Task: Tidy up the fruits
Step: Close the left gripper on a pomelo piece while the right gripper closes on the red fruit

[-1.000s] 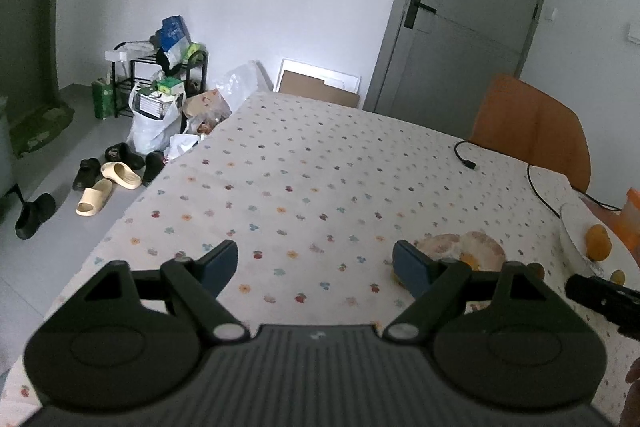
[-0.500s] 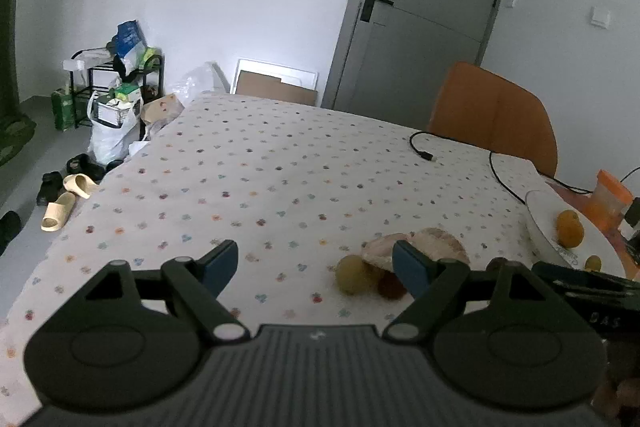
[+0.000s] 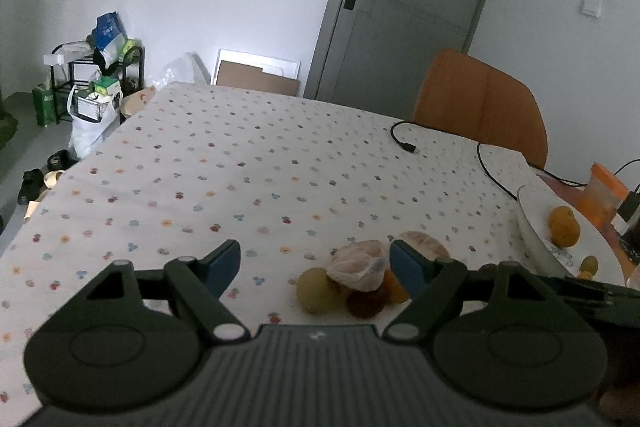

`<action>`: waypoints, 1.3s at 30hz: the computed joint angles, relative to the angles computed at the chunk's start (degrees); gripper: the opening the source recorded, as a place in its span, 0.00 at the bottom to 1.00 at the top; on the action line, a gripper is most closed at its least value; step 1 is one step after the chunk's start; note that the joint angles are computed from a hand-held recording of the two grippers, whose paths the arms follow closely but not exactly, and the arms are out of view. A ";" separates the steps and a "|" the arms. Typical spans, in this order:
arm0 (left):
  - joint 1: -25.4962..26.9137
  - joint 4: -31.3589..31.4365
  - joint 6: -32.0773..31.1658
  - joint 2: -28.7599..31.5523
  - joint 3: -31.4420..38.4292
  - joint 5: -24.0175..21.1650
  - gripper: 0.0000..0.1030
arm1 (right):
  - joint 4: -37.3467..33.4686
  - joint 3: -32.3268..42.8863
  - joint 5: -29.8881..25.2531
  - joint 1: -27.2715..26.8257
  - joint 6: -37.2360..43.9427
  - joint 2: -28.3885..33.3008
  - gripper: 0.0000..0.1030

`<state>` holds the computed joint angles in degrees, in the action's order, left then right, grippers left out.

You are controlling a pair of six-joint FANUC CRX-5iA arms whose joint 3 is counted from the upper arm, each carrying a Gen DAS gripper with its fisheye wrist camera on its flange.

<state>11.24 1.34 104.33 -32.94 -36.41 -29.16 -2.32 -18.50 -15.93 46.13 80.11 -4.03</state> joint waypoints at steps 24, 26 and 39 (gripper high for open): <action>-0.49 8.29 -7.65 5.09 0.03 1.71 0.37 | -5.02 4.18 -4.73 -1.42 5.11 2.17 0.41; 0.13 10.22 -9.06 4.39 -1.11 2.36 0.36 | -4.51 3.82 -4.26 -1.46 4.21 2.03 0.41; 3.81 17.90 -14.97 -0.09 -5.66 3.80 0.36 | 5.77 0.60 -1.47 0.17 -5.03 1.82 0.41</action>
<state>15.05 19.23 89.36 -33.03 -42.08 -25.36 3.45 -17.90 -17.41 46.30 75.08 -2.21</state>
